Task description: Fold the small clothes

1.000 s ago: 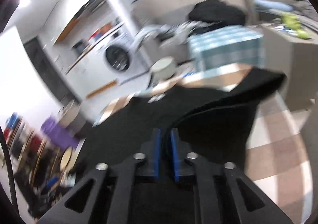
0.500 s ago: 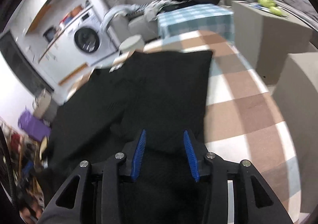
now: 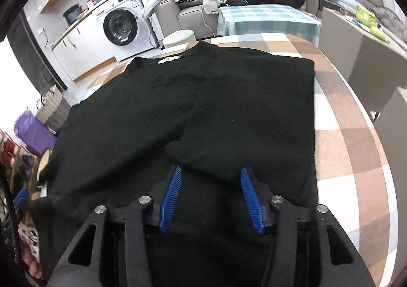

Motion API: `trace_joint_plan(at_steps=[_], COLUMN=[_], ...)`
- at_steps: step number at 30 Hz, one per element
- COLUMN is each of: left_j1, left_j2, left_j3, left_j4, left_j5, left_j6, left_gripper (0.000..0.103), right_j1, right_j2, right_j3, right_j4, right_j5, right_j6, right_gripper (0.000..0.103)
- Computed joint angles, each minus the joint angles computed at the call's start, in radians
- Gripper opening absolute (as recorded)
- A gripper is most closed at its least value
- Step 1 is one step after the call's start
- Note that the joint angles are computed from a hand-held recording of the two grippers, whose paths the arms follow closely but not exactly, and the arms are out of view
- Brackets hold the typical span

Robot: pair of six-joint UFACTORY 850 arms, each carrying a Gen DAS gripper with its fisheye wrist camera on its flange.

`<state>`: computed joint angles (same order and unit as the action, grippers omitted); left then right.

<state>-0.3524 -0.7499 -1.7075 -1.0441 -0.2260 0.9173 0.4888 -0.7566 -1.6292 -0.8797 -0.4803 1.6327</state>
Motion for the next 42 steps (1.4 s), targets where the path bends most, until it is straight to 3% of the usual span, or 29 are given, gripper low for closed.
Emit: trace_joint_plan(at_steps=[4,8,10,11,12,13,14,18,20,21,22,26,28,31,33,35,37,38,42], left_j1=[0.004,0.008,0.01,0.012,0.014,0.016,0.017,0.018,0.017,0.015,0.014,0.013,0.013,0.012,0.011,0.01,0.004,0.002,0.0], left_j2=[0.005,0.008,0.014,0.016,0.017,0.016,0.014,0.003,0.004,0.002,0.001,0.005,0.003,-0.002,-0.016,-0.02,-0.019,-0.018,-0.006], left_j3=[0.011,0.018,0.027,0.03,0.032,0.031,0.03,0.014,0.013,0.01,0.008,0.011,0.009,0.003,-0.02,-0.028,-0.03,-0.03,-0.016], left_j4=[-0.015,-0.012,-0.02,-0.021,-0.024,-0.02,-0.016,-0.005,0.023,0.048,0.038,0.003,-0.005,0.02,0.081,0.084,0.132,0.155,0.208], left_j5=[-0.004,-0.002,0.005,0.004,0.006,0.004,0.002,-0.005,0.001,0.005,0.004,0.004,0.003,0.002,-0.013,-0.029,-0.021,-0.017,-0.001], left_j6=[0.021,0.015,0.018,0.017,0.015,0.008,0.0,-0.019,-0.045,-0.063,-0.047,-0.012,-0.005,-0.045,-0.129,-0.138,-0.177,-0.197,-0.248], left_gripper=[0.099,0.099,0.099,0.099,0.099,0.099,0.099,0.099,0.099,0.099,0.099,0.099,0.099,0.099,0.099,0.099,0.099,0.099,0.099], right_j1=[0.006,0.011,0.013,0.013,0.012,0.012,0.012,0.009,0.006,0.007,0.012,0.044,0.057,0.063,0.042,0.015,-0.011,-0.021,-0.018], right_j2=[-0.058,-0.147,-0.171,-0.168,-0.159,-0.148,-0.131,-0.059,-0.044,-0.027,-0.001,0.135,0.196,0.26,0.282,0.28,0.286,0.287,0.262], right_j3=[-0.083,-0.213,-0.241,-0.233,-0.215,-0.199,-0.177,-0.078,-0.064,-0.042,-0.016,0.14,0.214,0.31,0.363,0.393,0.429,0.443,0.433], right_j4=[0.018,0.084,0.076,0.055,0.035,0.021,0.01,0.066,0.163,0.171,0.137,-0.13,-0.184,-0.199,-0.148,-0.092,-0.121,-0.153,-0.286], right_j5=[-0.04,-0.176,-0.214,-0.201,-0.173,-0.154,-0.124,0.023,0.047,0.065,0.073,0.025,-0.036,-0.084,-0.055,-0.005,0.084,0.123,0.128], right_j6=[-0.043,-0.159,-0.176,-0.165,-0.148,-0.13,-0.119,-0.174,-0.282,-0.299,-0.274,0.017,0.115,0.221,0.254,0.275,0.349,0.401,0.469], right_gripper=[0.056,0.056,0.05,0.042,0.024,0.013,0.008,0.008,0.019,0.034,0.041,0.044,0.051,0.063,0.064,0.062,0.049,0.048,0.02])
